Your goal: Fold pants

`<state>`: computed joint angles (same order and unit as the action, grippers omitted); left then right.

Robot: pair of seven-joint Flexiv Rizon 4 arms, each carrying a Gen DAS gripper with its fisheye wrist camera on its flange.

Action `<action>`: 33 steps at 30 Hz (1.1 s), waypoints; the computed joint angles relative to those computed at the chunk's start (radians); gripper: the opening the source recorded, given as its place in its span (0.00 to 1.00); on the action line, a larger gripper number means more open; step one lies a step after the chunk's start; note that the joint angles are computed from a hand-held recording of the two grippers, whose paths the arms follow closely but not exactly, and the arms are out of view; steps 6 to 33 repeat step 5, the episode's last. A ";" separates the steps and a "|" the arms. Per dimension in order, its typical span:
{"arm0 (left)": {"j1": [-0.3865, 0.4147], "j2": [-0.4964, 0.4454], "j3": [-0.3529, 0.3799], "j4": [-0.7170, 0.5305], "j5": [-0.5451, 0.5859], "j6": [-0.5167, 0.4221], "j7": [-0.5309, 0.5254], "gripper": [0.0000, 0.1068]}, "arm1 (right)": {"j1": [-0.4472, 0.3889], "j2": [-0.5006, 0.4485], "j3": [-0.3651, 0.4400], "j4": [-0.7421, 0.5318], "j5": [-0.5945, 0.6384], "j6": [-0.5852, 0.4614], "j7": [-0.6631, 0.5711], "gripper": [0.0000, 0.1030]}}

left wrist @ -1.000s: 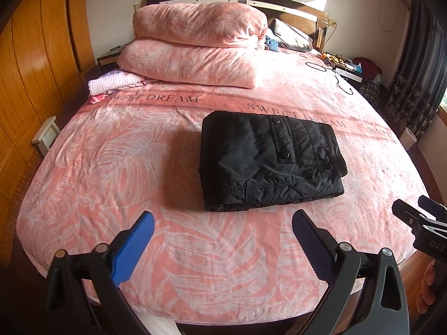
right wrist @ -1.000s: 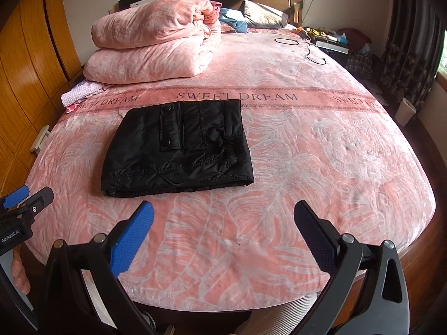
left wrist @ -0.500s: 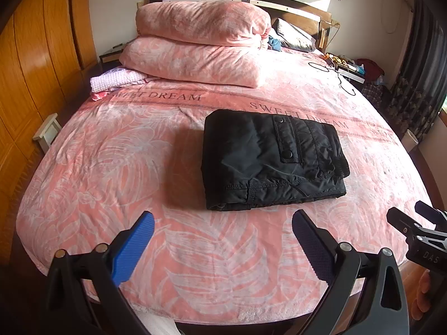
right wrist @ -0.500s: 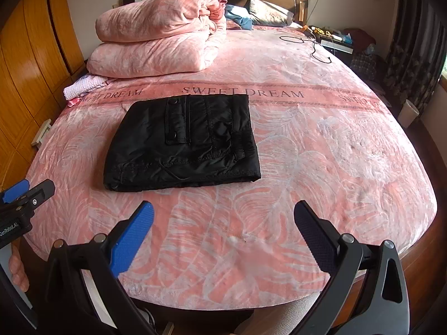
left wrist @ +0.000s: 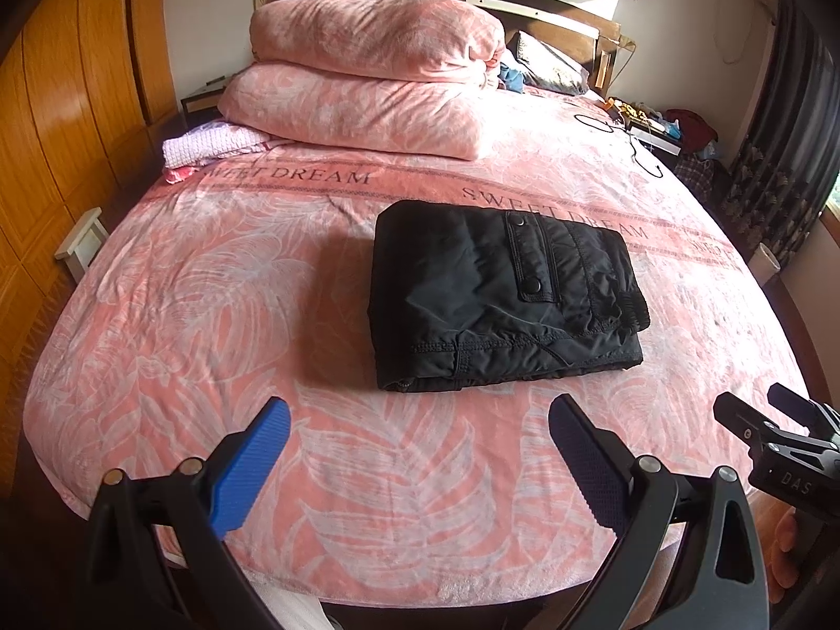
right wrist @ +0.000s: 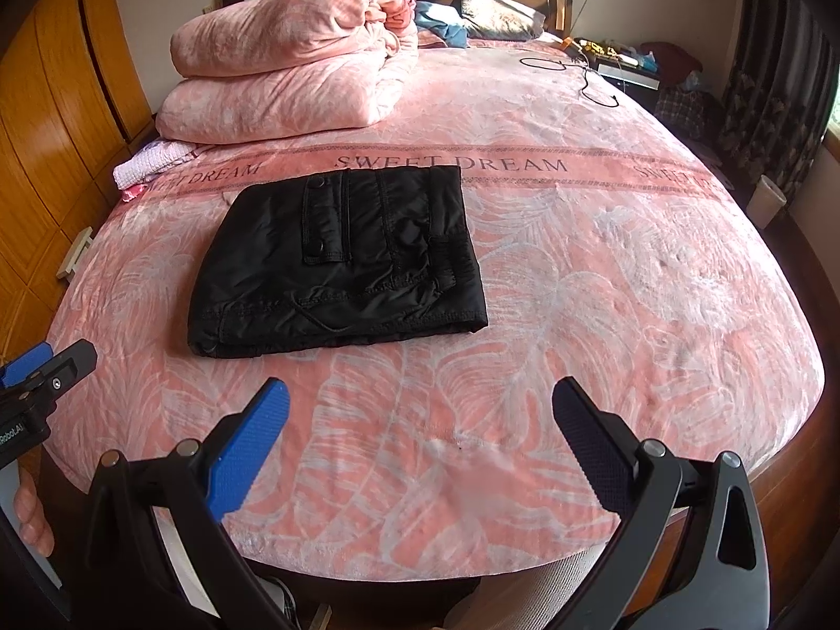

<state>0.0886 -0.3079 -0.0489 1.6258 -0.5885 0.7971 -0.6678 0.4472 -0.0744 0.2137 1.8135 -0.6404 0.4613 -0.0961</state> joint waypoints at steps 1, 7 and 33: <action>-0.001 0.000 0.000 0.001 0.001 0.002 0.001 0.93 | 0.000 0.000 0.000 0.001 0.001 0.000 0.001 0.97; -0.001 0.000 0.001 0.000 0.008 0.002 0.006 0.93 | -0.002 0.002 0.000 0.005 0.002 0.005 -0.002 0.97; -0.001 0.000 0.001 0.000 0.008 0.002 0.006 0.93 | -0.002 0.002 0.000 0.005 0.002 0.005 -0.002 0.97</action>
